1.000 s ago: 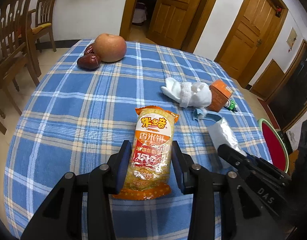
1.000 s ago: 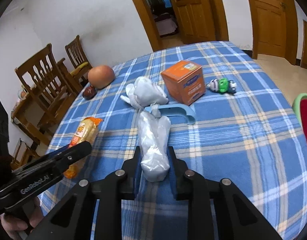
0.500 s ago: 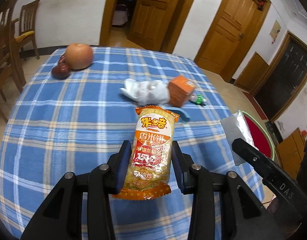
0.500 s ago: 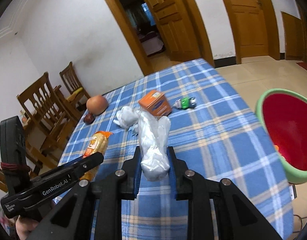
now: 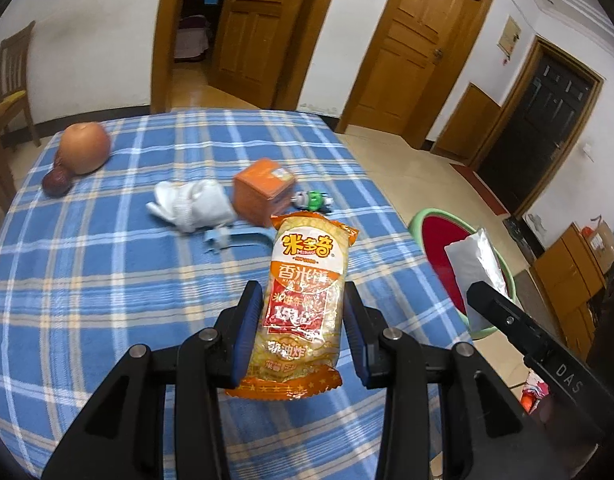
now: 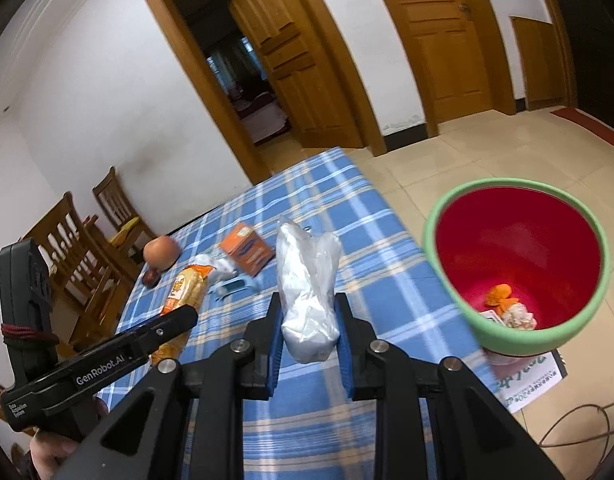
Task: Collect trash
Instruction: 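Carry both items over the red basin and open both tools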
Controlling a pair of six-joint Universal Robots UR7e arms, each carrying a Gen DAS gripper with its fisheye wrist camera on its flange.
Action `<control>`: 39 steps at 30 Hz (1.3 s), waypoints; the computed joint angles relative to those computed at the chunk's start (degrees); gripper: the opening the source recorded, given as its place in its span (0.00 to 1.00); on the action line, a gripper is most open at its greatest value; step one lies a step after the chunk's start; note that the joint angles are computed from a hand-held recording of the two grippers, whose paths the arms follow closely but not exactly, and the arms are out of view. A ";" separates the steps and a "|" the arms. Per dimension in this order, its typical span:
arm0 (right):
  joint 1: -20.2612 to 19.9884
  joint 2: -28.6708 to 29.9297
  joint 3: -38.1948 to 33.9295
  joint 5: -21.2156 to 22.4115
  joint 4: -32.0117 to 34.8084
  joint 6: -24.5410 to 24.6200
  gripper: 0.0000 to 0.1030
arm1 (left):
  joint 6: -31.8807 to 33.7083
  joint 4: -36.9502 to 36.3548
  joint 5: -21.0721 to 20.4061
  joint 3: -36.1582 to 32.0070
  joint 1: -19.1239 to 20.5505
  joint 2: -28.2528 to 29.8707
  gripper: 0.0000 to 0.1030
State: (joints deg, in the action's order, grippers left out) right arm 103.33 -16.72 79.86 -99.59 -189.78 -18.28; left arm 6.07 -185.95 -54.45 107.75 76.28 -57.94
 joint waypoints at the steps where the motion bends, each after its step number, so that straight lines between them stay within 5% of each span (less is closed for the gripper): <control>1: -0.20 -0.22 0.15 -0.12 -0.21 0.17 0.25 | 0.13 0.42 -0.13 -0.54 -0.16 0.41 0.39; 19: -5.38 -4.24 2.35 -3.25 -4.39 4.19 0.25 | 3.93 9.47 -3.70 -12.08 -3.04 10.44 0.39; 39: -9.64 -4.69 -0.92 -7.00 -1.16 7.02 0.25 | 5.24 22.03 -6.43 -29.41 -2.90 24.20 0.39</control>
State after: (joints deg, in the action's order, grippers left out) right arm 93.69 -21.41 78.94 -106.59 -190.94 -11.26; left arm 11.31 -163.92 -60.88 78.34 73.38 -33.75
